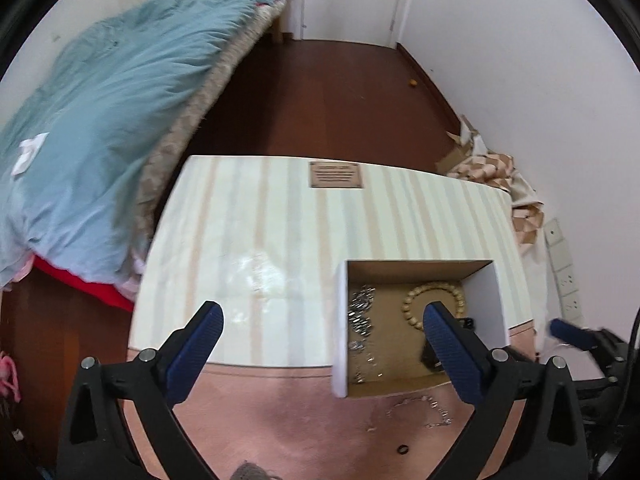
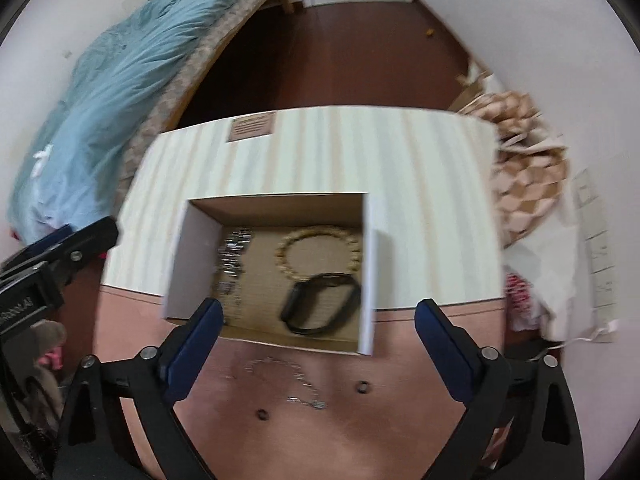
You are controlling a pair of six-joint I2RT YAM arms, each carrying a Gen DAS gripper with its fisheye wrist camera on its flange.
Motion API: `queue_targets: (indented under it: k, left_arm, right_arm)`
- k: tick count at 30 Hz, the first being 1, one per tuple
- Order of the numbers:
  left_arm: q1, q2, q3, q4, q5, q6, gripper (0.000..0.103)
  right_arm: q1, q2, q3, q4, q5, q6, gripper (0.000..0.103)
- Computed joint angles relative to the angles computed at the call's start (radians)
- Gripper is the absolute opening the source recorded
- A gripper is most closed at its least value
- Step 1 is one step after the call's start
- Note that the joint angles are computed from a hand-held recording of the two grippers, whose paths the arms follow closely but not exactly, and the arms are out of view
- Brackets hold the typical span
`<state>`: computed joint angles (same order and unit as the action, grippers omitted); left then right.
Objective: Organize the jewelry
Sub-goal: 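Open both tools to release the watch band and necklace into the box, then withdraw both open tools from the box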
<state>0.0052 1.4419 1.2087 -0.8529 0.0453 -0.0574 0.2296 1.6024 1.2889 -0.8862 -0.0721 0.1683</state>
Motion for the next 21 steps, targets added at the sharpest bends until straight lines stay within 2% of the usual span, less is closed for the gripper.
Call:
queue_targets:
  k: [3, 9, 16, 21]
  left_arm:
    - [-0.016, -0.059, -0.071, 0.015, -0.04, -0.001, 0.102]
    - [-0.055, -0.136, -0.161, 0.011, -0.069, -0.02, 0.102]
    - [-0.11, -0.248, -0.18, -0.046, -0.11, -0.03, 0.102]
    - [-0.154, -0.344, -0.162, -0.108, -0.178, -0.049, 0.102]
  right_arm:
    - [0.024, -0.049, -0.049, 0.006, 0.075, 0.006, 0.103]
    - [0.048, -0.114, -0.12, 0.01, 0.139, 0.022, 0.103]
    - [0.083, -0.217, -0.136, -0.032, 0.169, 0.061, 0.103]
    - [0.115, -0.314, -0.122, -0.085, 0.202, 0.106, 0.103]
